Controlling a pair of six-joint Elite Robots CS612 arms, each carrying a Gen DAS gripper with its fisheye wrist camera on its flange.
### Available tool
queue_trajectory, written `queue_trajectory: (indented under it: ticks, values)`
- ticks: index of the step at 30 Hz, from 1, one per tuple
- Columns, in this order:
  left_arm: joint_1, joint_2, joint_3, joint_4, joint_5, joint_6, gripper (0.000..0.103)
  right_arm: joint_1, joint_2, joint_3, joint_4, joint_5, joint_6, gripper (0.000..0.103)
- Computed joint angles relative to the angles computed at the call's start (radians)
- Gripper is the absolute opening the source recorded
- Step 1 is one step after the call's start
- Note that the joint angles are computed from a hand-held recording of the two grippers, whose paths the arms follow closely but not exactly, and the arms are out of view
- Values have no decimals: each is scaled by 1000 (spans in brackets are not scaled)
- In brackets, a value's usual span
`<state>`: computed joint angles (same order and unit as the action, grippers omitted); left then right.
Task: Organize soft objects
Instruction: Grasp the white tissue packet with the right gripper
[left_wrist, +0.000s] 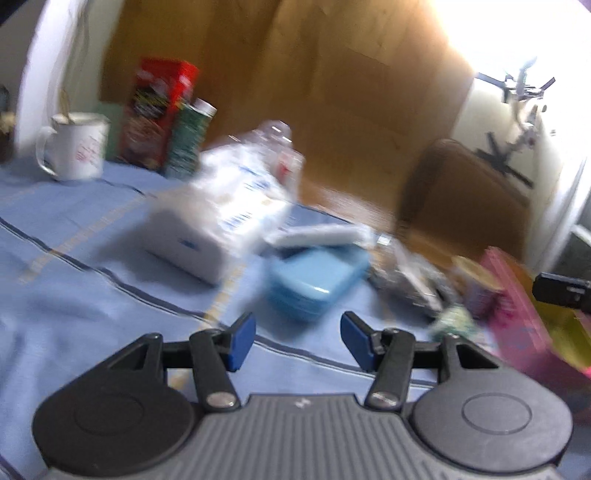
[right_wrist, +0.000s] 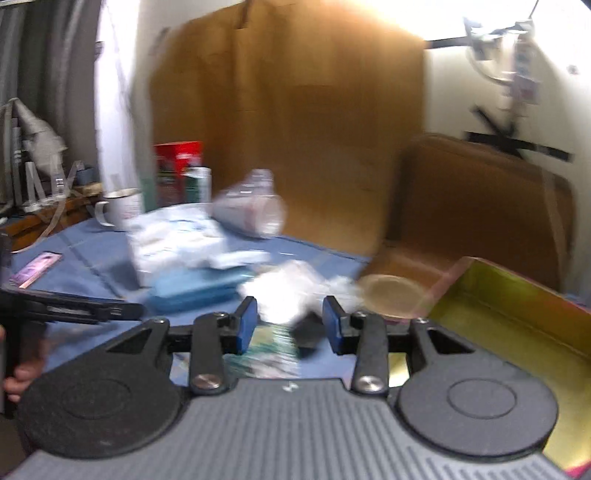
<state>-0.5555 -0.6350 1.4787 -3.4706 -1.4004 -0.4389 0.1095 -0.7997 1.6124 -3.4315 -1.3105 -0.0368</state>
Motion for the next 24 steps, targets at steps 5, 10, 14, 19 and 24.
queue_trajectory:
  ticks: [5,10,14,19,24]
  values:
    - [4,15,5,-52,26,-19,52,29,85,-179,182,72,171,42]
    - [4,21,1,-70,18,14,52,35,190,-410,393,94,442,42]
    - [11,28,-14,-53,-12,18,53,42,248,-536,524,40,541,43]
    - [19,30,-15,-64,-39,-17,57,54,298,-631,627,3,551,41]
    - [25,29,-17,-46,-53,-42,57,50,278,-590,564,33,552,18]
